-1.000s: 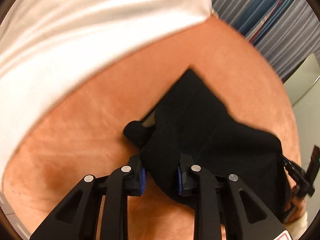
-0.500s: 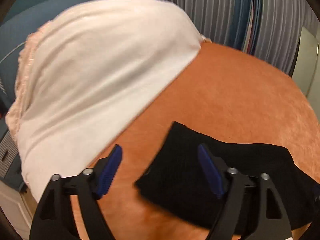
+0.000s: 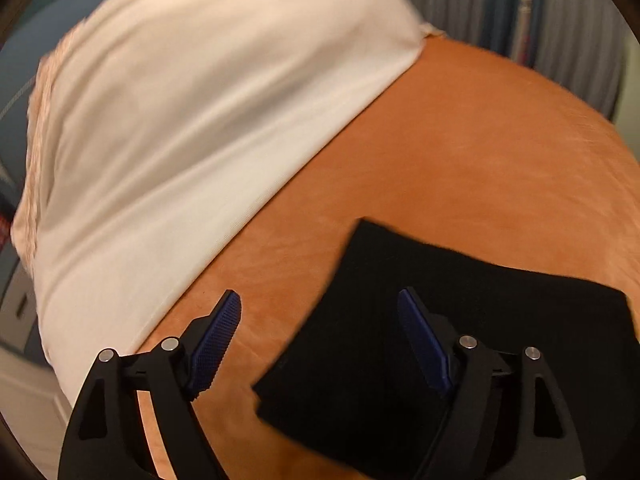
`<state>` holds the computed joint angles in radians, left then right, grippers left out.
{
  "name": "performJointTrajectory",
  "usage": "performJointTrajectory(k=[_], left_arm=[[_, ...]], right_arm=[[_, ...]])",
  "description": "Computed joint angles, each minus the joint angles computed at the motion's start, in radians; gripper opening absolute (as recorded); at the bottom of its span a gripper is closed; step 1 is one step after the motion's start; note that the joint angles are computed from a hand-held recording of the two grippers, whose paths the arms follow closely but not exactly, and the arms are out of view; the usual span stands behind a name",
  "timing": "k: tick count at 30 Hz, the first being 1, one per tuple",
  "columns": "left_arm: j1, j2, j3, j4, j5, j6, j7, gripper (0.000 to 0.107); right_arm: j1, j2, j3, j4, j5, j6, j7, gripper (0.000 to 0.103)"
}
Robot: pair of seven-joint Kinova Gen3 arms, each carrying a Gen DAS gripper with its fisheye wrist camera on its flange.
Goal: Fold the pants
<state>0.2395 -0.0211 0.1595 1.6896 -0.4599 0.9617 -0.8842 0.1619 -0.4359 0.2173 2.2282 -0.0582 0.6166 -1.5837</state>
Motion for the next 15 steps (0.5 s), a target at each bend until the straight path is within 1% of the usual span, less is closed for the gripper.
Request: performJointTrajectory(k=[1,2,3,4,6,7,8,9,10,11,12,13,14,15], left_arm=[[0.022,-0.028,0.036,0.011,-0.039,0.004,0.017,0.079],[0.063,-0.037,0.073,0.006,-0.080,0.025,0.050,0.080],[0.106,-0.047,0.112,0.005,-0.121,0.047,0.078,0.084],[0.152,-0.041,0.158,-0.004,-0.149,0.053,0.090,0.089],[0.241,0.008,0.242,-0.036,-0.230,0.094,0.153,0.089],[0.287,0.037,0.285,-0.054,-0.263,0.116,0.183,0.089],[0.334,0.078,0.312,-0.090,-0.279,0.144,0.211,0.090],[0.380,0.124,0.331,-0.122,-0.278,0.163,0.237,0.090],[0.425,0.170,0.331,-0.160,-0.273,0.168,0.248,0.090],[0.471,0.213,0.327,-0.189,-0.280,0.189,0.274,0.090],[0.504,0.257,0.332,-0.224,-0.298,0.221,0.295,0.090],[0.545,0.303,0.327,-0.262,-0.314,0.247,0.306,0.090],[0.572,0.333,0.318,-0.292,-0.321,0.263,0.305,0.090],[0.607,0.380,0.306,-0.335,-0.340,0.290,0.304,0.090]], right_arm=[[0.046,-0.008,0.018,-0.004,0.039,0.008,0.009,0.048],[0.081,-0.014,0.055,-0.004,0.062,0.009,0.034,0.048],[0.111,-0.002,0.101,-0.017,0.069,0.017,0.074,0.048],[0.123,0.017,0.148,-0.040,0.059,0.039,0.115,0.048],[0.120,0.061,0.240,-0.071,0.032,0.053,0.196,0.050],[0.097,0.079,0.287,-0.088,0.003,0.067,0.237,0.050],[0.058,0.092,0.333,-0.096,-0.018,0.072,0.278,0.051],[0.018,0.110,0.379,-0.102,-0.029,0.069,0.318,0.055],[-0.027,0.115,0.426,-0.097,-0.035,0.053,0.359,0.057],[-0.068,0.138,0.470,-0.108,-0.055,0.047,0.400,0.063],[-0.110,0.166,0.511,-0.122,-0.087,0.051,0.440,0.064],[-0.134,0.200,0.543,-0.139,-0.121,0.053,0.481,0.064],[-0.150,0.235,0.557,-0.143,-0.158,0.047,0.522,0.064],[-0.185,0.261,0.587,-0.142,-0.181,0.035,0.562,0.053]])
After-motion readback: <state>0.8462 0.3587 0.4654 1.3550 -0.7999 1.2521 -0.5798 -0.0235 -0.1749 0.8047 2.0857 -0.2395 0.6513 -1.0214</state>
